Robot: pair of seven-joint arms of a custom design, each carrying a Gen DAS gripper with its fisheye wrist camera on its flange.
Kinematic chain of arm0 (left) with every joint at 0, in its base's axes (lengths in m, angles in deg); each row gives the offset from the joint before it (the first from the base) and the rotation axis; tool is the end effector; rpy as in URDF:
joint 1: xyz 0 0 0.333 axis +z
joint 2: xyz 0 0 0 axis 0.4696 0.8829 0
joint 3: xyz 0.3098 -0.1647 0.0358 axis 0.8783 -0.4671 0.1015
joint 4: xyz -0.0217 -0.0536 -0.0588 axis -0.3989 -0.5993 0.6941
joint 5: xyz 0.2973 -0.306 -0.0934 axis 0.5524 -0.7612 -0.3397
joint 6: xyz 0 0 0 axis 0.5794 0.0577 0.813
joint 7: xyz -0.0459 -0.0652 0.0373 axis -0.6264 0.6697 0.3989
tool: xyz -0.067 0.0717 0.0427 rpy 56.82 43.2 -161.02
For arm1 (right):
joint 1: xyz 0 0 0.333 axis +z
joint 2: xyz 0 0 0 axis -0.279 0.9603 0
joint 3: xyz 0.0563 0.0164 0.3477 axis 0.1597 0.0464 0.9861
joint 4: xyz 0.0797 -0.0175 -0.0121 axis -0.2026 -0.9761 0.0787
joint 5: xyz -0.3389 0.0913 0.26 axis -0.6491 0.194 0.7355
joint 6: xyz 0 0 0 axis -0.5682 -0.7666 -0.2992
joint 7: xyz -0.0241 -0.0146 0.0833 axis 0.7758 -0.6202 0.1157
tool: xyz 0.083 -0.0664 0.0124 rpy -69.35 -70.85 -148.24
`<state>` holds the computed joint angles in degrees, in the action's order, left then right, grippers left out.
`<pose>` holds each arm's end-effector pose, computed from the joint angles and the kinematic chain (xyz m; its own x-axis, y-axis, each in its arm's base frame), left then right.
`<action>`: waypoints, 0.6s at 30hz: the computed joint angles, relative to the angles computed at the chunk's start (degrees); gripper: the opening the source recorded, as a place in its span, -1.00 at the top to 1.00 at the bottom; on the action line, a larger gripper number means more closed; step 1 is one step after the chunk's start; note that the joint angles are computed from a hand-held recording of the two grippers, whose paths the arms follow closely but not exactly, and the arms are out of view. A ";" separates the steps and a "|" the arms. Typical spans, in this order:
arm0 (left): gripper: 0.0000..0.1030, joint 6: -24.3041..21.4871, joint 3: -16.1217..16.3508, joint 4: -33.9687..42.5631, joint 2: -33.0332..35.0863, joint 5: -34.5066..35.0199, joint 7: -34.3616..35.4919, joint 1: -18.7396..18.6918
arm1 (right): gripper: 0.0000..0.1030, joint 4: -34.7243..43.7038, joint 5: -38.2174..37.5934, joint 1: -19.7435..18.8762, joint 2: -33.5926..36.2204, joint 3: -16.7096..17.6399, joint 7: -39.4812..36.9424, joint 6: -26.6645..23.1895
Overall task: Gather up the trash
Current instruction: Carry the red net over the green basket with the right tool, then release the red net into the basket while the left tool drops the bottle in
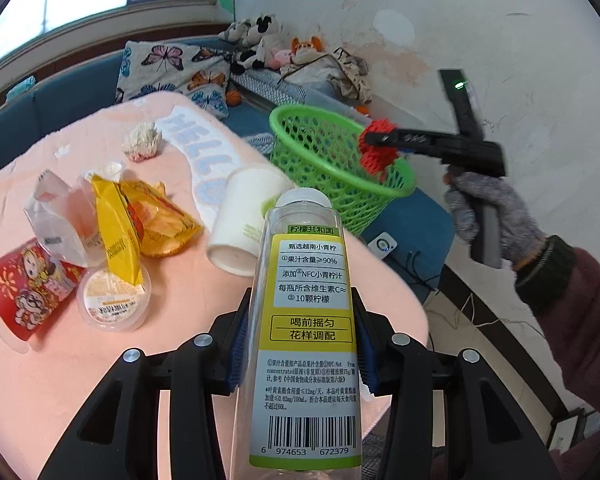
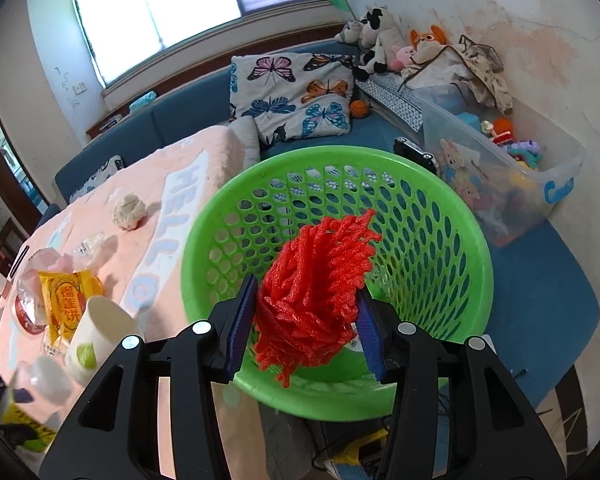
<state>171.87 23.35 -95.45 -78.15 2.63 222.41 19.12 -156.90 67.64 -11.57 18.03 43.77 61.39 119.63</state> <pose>0.5300 -0.2068 0.3541 -0.3347 -0.9208 0.2000 -0.7519 0.1331 -0.6458 0.7090 0.1847 0.3483 0.2503 -0.9419 -0.2240 -0.7341 -0.0338 -0.6782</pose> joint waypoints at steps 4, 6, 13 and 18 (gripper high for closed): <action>0.17 -0.47 0.29 0.49 -1.63 -6.27 6.04 -0.62 | -0.04 1.07 -1.54 1.83 0.81 -2.43 2.32 -0.30; 0.17 -0.80 1.24 0.81 -2.26 -8.55 7.96 -1.69 | -0.09 1.43 -1.87 1.72 1.12 -2.47 2.78 -0.29; 0.17 -0.94 3.76 4.00 -2.16 -11.19 11.02 -4.53 | -0.40 1.01 -2.03 -0.29 1.16 -0.70 3.02 0.87; 0.17 -0.92 3.77 7.92 0.52 -7.25 8.55 -4.43 | -0.40 -0.16 -1.32 -2.40 0.35 1.42 1.83 1.94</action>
